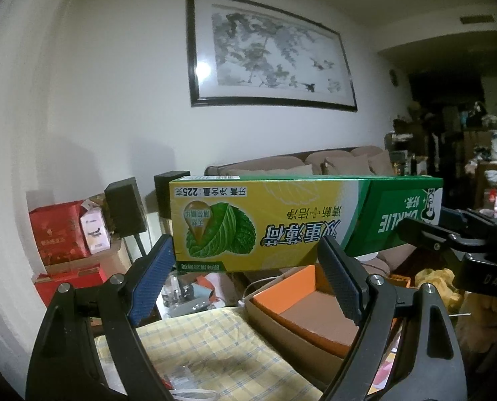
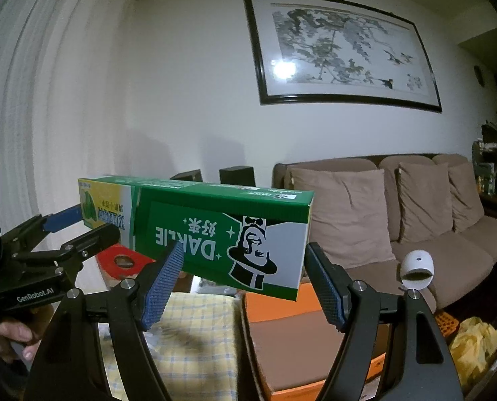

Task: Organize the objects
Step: 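Carry the toothpaste box with both grippers over the orange-lined cardboard box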

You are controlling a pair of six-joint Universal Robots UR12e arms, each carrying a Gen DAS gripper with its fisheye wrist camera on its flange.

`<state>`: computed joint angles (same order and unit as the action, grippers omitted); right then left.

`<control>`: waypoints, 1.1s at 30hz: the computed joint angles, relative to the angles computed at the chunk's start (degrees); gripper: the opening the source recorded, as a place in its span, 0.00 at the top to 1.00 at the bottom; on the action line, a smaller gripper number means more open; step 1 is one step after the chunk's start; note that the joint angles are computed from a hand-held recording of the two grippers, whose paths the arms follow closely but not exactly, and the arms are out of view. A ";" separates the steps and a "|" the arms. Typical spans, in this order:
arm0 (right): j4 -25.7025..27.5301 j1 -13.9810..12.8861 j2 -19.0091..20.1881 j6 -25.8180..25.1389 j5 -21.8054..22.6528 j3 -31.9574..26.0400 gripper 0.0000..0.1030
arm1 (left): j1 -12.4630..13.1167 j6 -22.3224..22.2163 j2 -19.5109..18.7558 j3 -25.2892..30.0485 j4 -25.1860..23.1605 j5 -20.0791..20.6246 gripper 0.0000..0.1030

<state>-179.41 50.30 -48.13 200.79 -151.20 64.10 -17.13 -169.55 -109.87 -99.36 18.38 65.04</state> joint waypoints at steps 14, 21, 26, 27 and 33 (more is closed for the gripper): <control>0.84 -0.39 -1.93 3.89 -1.93 3.41 0.26 | -1.70 0.29 -1.19 1.63 -1.27 -0.56 0.18; 2.42 -0.70 -2.84 6.55 -2.23 5.04 0.26 | -2.22 0.82 -1.87 2.40 -2.50 -0.90 0.18; 3.69 -0.93 -3.42 8.60 -2.16 6.04 0.26 | -2.48 0.88 -2.32 3.06 -3.30 -1.17 0.18; 3.97 -0.99 -3.49 8.92 -2.15 6.11 0.26 | -2.56 0.89 -2.40 3.17 -3.41 -1.17 0.18; 5.50 -1.38 -4.33 11.44 -2.16 7.42 0.26 | -3.22 0.97 -2.99 4.01 -4.09 -1.35 0.18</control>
